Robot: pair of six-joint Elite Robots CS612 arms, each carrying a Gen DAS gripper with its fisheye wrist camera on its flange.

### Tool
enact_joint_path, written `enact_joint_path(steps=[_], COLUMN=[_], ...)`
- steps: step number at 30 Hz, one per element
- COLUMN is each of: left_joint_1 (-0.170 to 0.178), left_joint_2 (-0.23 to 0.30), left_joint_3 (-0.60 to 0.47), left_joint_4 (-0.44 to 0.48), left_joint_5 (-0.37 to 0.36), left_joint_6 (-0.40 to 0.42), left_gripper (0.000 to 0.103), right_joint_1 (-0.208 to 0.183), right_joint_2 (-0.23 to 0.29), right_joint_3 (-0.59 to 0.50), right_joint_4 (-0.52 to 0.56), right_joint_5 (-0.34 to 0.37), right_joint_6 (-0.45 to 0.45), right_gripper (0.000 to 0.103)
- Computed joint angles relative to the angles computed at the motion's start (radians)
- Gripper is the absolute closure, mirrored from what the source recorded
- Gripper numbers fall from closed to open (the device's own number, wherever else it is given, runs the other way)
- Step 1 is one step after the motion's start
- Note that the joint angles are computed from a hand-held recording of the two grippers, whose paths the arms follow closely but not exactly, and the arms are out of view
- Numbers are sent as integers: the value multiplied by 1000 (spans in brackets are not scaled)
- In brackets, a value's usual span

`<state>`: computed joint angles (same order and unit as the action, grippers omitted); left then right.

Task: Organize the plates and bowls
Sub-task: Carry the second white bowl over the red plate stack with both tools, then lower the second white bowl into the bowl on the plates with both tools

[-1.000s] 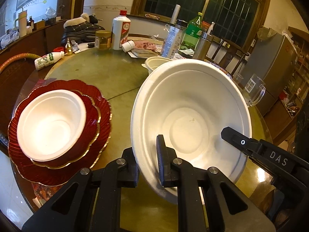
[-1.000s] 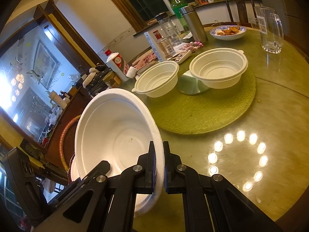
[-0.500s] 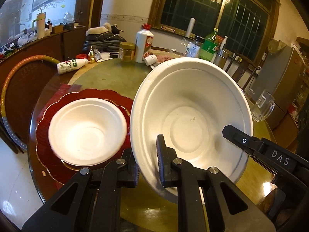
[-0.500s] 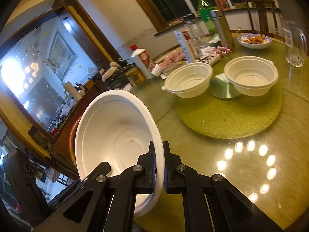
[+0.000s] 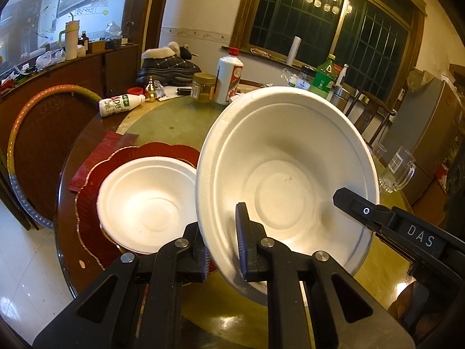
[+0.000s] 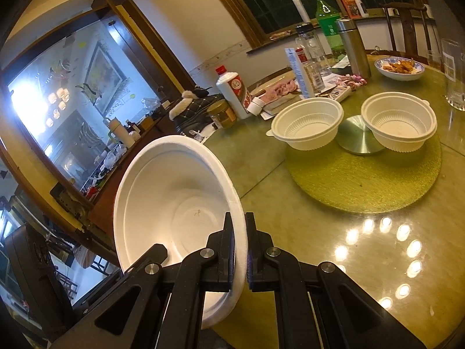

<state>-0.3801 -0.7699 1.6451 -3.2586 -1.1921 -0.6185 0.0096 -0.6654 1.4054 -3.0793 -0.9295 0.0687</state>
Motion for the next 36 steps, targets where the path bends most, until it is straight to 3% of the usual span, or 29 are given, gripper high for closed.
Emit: enact_joint_path(steps=[22, 36], left_joint_1=[42, 73], left_joint_2=[-52, -54], left_joint_3=[79, 69], left_joint_4=[-39, 46], left_joint_5=[42, 20], left_joint_6=[-44, -70], left_gripper=[90, 90], right_joint_1=[62, 91], right_joint_2=[-11, 19], right_joint_3=[-28, -92], right_joint_4=[60, 180], right_joint_5=[33, 59], right_joint_6=[-85, -120], right_gripper=[97, 95])
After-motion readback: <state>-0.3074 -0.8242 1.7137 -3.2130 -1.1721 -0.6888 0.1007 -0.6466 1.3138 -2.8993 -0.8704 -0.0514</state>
